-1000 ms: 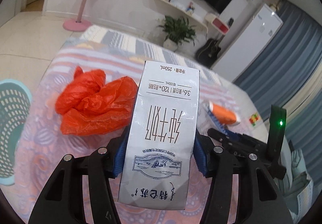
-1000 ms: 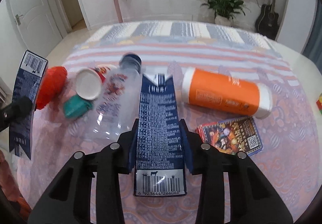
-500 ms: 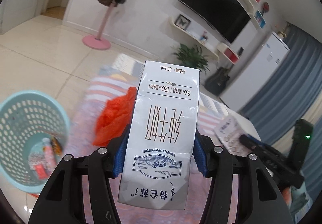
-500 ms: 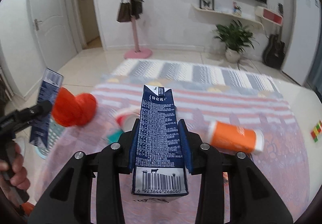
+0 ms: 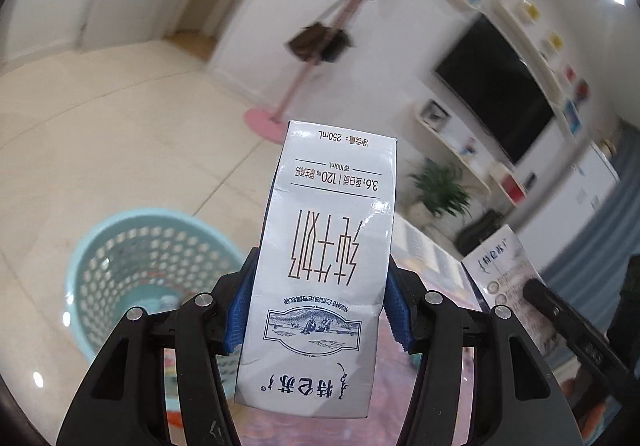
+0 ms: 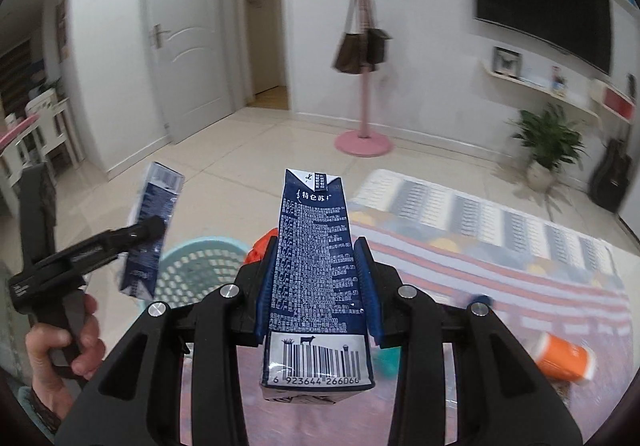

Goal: Collect trash
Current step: 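Carry both cartons over the blue basket and open both tools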

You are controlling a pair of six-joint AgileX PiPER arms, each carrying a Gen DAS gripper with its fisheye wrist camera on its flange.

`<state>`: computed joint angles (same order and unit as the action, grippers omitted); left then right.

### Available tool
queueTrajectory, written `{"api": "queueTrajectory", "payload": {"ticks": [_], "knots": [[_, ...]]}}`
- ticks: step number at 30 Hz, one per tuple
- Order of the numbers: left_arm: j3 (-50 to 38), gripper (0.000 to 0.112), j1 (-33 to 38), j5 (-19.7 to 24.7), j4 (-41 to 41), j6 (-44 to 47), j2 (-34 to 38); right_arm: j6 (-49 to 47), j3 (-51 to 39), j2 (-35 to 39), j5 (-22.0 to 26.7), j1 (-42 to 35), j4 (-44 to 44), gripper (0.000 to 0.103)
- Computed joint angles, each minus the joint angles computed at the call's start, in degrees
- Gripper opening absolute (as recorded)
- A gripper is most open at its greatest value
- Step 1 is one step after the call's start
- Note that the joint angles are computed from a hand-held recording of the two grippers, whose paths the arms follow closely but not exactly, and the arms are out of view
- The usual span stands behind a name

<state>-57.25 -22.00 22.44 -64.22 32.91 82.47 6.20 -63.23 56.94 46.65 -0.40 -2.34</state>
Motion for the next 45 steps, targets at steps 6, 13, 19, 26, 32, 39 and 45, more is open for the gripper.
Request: {"api": "queueTrajectory", "payload": {"ticks": [6, 13, 19, 26, 32, 39, 45], "knots": [[3.2, 0.054, 12.0, 8.3, -11.1, 8.6, -0.1, 14.7, -3.5, 8.2, -2.6, 15.3, -10.9, 0.034], [4.9, 0.054, 16.9, 11.6, -12.9, 11.1, -3.6, 20.0, -4.3, 12.8, -4.5, 21.0, -14.4, 0.034], [4.1, 0.054, 15.7, 9.1, -5.6, 5.3, -2.8, 19.3, -4.2, 16.8, -7.2, 20.0, -10.6, 0.034], [-0.3, 0.054, 13.7, 8.1, 9.9, -9.3, 4.0, 12.7, -5.2, 25.2, -10.0, 15.8, 1.9, 0.034], [-2.8, 0.059, 12.4, 6.5, 15.7, -14.4, 7.0, 7.8, -5.0, 30.0, -12.7, 13.2, 10.0, 0.035], [-2.9, 0.07, 11.6, 6.0, 17.6, -16.7, 6.9, 5.2, -3.4, 31.0, -13.7, 11.6, 14.0, 0.051], [-2.7, 0.07, 8.1, 2.1, 29.3, -26.2, 4.5, 2.6, -0.3, 29.4, -14.3, 10.7, 15.9, 0.051]]}}
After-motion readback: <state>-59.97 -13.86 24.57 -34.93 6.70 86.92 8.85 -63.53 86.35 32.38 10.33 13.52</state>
